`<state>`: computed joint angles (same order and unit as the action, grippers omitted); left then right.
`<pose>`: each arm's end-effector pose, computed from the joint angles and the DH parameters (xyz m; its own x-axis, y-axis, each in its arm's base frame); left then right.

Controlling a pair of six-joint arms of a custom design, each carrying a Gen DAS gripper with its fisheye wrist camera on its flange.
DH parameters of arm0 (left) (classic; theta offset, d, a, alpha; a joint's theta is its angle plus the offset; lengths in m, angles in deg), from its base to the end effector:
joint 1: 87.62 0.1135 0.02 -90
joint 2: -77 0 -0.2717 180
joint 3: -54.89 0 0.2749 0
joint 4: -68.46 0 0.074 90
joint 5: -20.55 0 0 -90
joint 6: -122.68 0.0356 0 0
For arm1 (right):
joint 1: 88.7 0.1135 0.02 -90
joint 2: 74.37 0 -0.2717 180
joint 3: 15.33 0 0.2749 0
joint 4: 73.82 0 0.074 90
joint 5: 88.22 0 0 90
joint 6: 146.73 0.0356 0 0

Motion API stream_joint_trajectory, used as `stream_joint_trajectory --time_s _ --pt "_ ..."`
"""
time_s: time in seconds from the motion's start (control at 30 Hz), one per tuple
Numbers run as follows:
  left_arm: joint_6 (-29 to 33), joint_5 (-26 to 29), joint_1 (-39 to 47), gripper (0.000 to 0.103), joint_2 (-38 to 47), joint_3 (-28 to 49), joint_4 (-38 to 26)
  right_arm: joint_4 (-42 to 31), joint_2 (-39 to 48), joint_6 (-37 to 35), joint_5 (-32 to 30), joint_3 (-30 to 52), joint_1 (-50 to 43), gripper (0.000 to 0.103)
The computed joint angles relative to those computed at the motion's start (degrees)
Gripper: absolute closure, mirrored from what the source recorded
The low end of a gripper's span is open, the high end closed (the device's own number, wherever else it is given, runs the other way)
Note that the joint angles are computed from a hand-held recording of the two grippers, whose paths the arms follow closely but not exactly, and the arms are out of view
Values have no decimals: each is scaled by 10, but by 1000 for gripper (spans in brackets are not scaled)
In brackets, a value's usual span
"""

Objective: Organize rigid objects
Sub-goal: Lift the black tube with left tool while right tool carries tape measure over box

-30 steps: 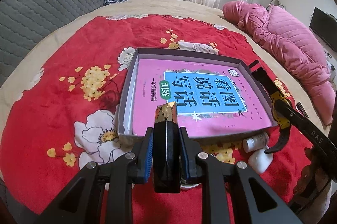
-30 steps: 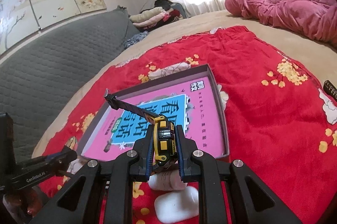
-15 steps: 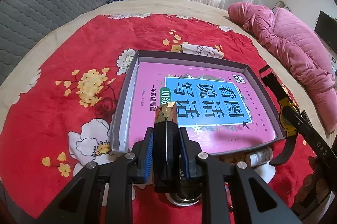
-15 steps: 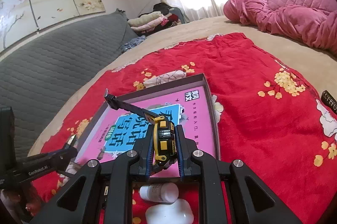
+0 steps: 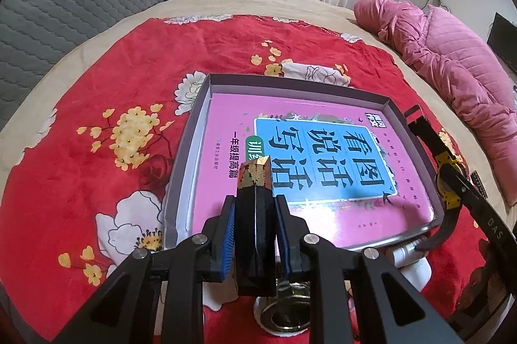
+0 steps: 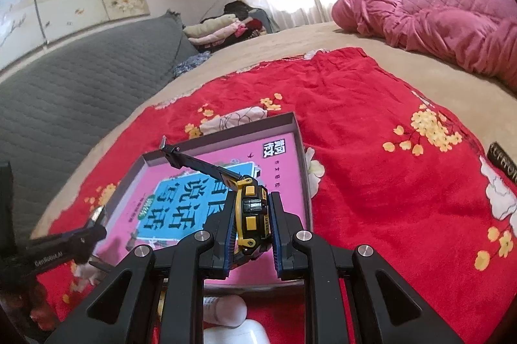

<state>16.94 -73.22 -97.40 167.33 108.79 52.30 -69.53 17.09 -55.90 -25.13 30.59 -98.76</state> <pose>0.3052 -0.0502 0.1350 -0.7887 -0.1387 -0.5989 -0.0871 0.9896 -0.1145 0.2972 -0.0364 0.1192 -0.6517 0.1287 -0.7474 -0.1699 0.9357 0.3093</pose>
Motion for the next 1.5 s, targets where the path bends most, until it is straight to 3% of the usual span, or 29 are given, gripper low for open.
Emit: stream_joint_trajectory --time_s 1.5 --pt "7 -27 6 80 108 51 23 1 81 -67 167 45 75 82"
